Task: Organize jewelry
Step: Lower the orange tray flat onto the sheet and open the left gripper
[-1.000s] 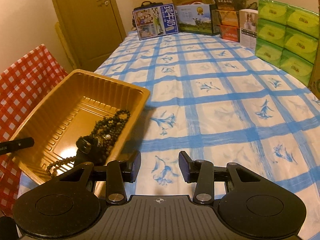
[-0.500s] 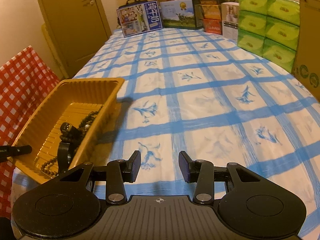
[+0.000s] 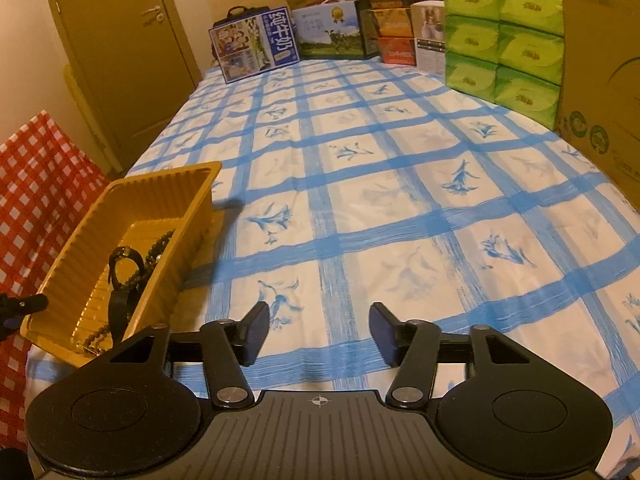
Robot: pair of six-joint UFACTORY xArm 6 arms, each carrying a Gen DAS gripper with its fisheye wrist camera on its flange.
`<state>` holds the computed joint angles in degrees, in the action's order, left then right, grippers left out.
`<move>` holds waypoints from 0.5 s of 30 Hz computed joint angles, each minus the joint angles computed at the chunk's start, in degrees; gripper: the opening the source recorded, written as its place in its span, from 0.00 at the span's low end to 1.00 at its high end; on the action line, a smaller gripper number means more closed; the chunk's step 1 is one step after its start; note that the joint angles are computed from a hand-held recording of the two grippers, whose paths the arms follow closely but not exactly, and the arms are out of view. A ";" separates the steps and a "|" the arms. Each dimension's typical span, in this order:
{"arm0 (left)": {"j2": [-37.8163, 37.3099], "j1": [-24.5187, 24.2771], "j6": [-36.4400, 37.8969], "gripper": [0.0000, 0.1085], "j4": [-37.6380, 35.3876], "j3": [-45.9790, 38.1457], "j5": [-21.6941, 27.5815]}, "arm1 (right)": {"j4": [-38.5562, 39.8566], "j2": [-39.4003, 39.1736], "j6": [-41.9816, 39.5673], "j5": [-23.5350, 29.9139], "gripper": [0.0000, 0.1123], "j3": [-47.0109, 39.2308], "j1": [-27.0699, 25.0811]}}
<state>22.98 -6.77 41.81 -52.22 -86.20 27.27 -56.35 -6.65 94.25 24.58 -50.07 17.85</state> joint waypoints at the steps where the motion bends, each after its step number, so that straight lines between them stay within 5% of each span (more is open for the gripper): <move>1: -0.92 -0.15 0.05 0.57 0.37 0.91 -1.16 | -0.31 -0.25 0.63 0.14 0.54 0.11 0.08; 3: -2.83 -0.46 -0.10 0.63 1.68 2.63 -3.16 | -1.04 -0.71 2.08 0.92 0.63 0.20 0.46; 7: -6.67 -1.91 -2.33 0.91 7.93 6.94 -8.39 | -0.34 -1.45 2.70 1.69 0.68 0.42 0.76; 15: -13.18 -5.06 -6.38 0.94 20.30 14.49 -11.06 | 5.94 -4.54 -2.53 6.72 0.69 1.09 2.08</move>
<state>9.80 -11.83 35.42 -31.92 -71.71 16.21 -50.41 -11.18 91.72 31.30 -48.98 19.93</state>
